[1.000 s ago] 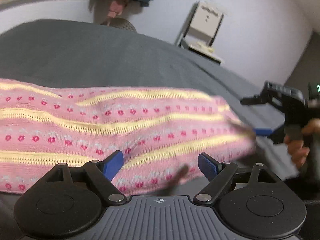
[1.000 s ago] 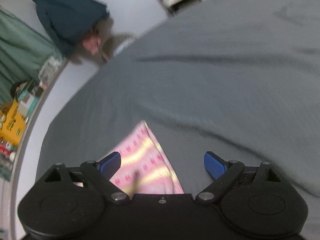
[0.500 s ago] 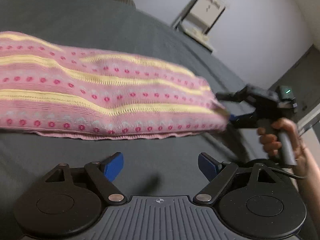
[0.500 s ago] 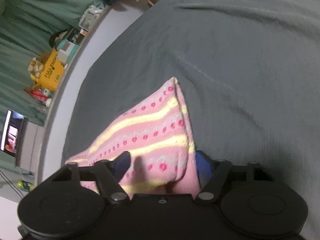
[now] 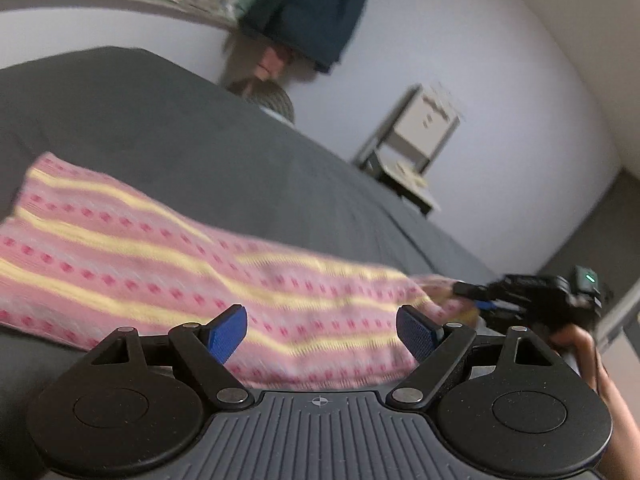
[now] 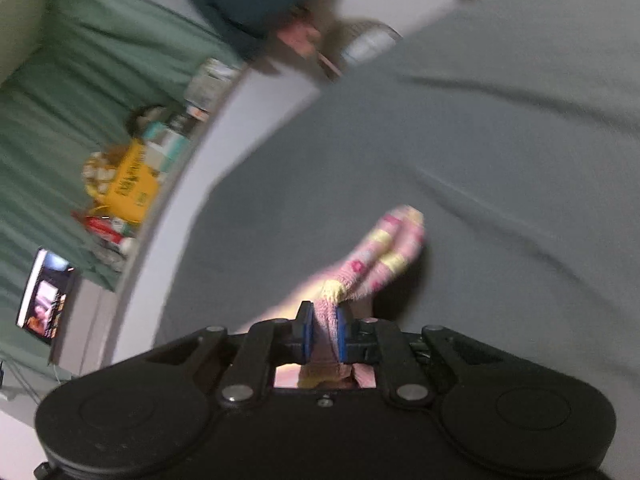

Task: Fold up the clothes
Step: 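Grasp the sweater sleeve end with the right gripper and lift it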

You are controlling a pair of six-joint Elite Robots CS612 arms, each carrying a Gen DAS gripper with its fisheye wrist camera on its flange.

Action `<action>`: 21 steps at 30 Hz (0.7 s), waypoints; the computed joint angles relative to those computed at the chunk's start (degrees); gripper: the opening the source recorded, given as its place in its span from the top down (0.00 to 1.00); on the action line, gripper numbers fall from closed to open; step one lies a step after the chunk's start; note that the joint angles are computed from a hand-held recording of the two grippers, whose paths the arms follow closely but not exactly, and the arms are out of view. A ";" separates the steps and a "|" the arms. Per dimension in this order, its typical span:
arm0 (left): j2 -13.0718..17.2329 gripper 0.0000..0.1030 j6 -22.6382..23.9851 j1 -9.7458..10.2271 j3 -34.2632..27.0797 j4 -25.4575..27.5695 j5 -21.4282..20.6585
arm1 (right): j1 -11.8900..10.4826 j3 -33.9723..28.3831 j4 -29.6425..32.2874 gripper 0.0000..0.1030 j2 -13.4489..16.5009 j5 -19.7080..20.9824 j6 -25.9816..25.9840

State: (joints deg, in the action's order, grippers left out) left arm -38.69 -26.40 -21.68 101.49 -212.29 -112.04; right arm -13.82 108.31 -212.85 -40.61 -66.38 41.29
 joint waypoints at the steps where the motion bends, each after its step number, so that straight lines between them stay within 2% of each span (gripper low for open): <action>1: 0.06 0.18 -1.31 0.35 -0.11 -0.87 -0.26 | 1.10 -0.26 -0.61 0.88 -0.67 -1.46 -0.90; 6: 0.57 0.18 -5.62 2.13 -1.60 -4.09 -2.93 | 6.56 -4.10 0.55 0.89 -2.48 -5.43 -7.71; 10: 1.47 0.18 -9.29 4.44 -5.19 -4.77 -4.68 | 10.43 -8.83 6.41 0.89 -2.32 -6.32 -15.13; 12: 1.94 0.18 -10.51 5.90 -7.31 -4.18 -4.93 | 12.10 -11.63 9.37 0.89 -1.37 -5.55 -17.07; 14: 2.29 0.10 -11.25 7.43 -9.21 -2.00 -5.03 | 13.46 -14.49 12.48 0.89 -0.13 -3.95 -18.47; 15: 2.61 0.09 -12.12 8.18 -10.15 -0.72 -4.89 | 14.19 -15.72 14.08 0.89 0.39 -3.56 -19.35; 19: 5.88 0.09 -19.94 11.00 -14.41 -0.47 -5.03 | 17.36 -21.28 21.01 0.89 3.21 -3.79 -24.44; 21: 7.73 0.09 -22.53 11.72 -16.88 0.43 -5.75 | 18.40 -23.69 23.92 0.89 4.75 -3.47 -24.95</action>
State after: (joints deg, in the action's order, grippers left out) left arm -30.96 -48.93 -9.96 84.61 -211.86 -117.78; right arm 4.58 84.63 -188.93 -35.86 -69.85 16.34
